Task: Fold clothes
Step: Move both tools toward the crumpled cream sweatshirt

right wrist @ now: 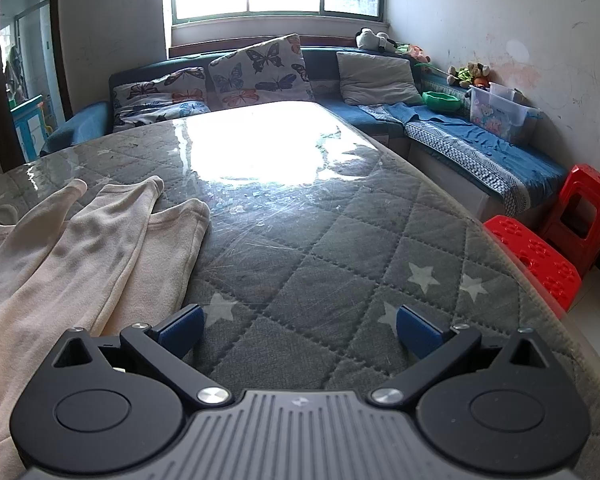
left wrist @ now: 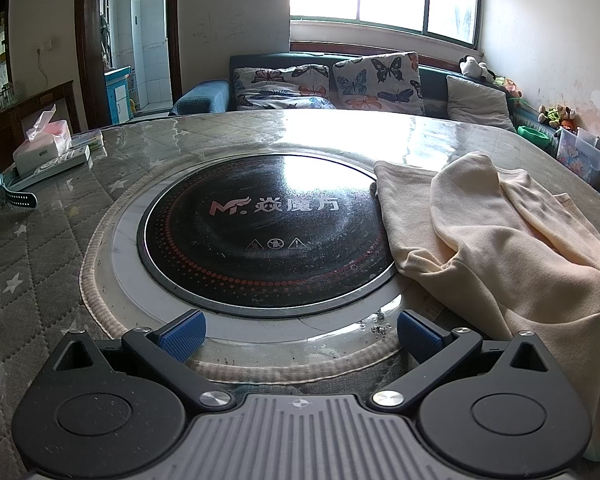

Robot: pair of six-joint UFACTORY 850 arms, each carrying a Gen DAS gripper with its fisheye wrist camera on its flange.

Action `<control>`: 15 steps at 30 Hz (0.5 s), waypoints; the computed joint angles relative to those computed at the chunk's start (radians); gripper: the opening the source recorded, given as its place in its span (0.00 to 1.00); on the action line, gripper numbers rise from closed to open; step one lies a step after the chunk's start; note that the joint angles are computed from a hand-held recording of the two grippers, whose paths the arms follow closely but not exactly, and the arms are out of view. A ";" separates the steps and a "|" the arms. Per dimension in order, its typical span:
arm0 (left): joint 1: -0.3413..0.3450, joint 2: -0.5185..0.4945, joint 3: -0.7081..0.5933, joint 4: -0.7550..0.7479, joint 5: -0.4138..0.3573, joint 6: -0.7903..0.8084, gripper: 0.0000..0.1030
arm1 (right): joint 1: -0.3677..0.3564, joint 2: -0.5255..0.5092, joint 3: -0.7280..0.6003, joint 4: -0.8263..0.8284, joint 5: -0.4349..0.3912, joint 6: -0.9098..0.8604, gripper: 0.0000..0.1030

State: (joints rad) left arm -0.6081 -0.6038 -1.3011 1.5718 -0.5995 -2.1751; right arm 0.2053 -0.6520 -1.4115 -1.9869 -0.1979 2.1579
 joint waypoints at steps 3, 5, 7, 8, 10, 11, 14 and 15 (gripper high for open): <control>-0.011 0.004 -0.026 -0.089 -0.019 0.072 1.00 | 0.002 0.028 0.043 -0.084 -0.025 0.075 1.00; -0.013 0.032 -0.014 -0.104 0.000 0.079 1.00 | -0.004 0.057 0.085 -0.241 -0.019 0.217 1.00; -0.016 0.029 -0.034 -0.181 0.003 0.161 1.00 | -0.012 0.089 0.128 -0.417 -0.013 0.382 1.00; -0.021 0.033 -0.037 -0.198 -0.002 0.176 1.00 | -0.016 0.111 0.155 -0.487 -0.016 0.450 1.00; -0.046 0.025 -0.050 -0.219 -0.032 0.193 1.00 | -0.017 0.135 0.180 -0.554 -0.008 0.519 1.00; -0.051 0.026 -0.054 -0.235 -0.029 0.203 1.00 | -0.016 0.145 0.189 -0.580 -0.001 0.546 1.00; -0.070 0.031 -0.056 -0.259 -0.033 0.209 1.00 | -0.010 0.178 0.232 -0.694 -0.001 0.658 1.00; -0.079 0.033 -0.056 -0.262 -0.038 0.207 1.00 | -0.008 0.190 0.246 -0.733 0.000 0.683 1.00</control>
State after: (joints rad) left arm -0.6868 -0.5712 -1.3567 1.3097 -0.6375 -1.9680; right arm 0.1976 -0.4619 -1.1651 -2.7197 -0.1976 2.8407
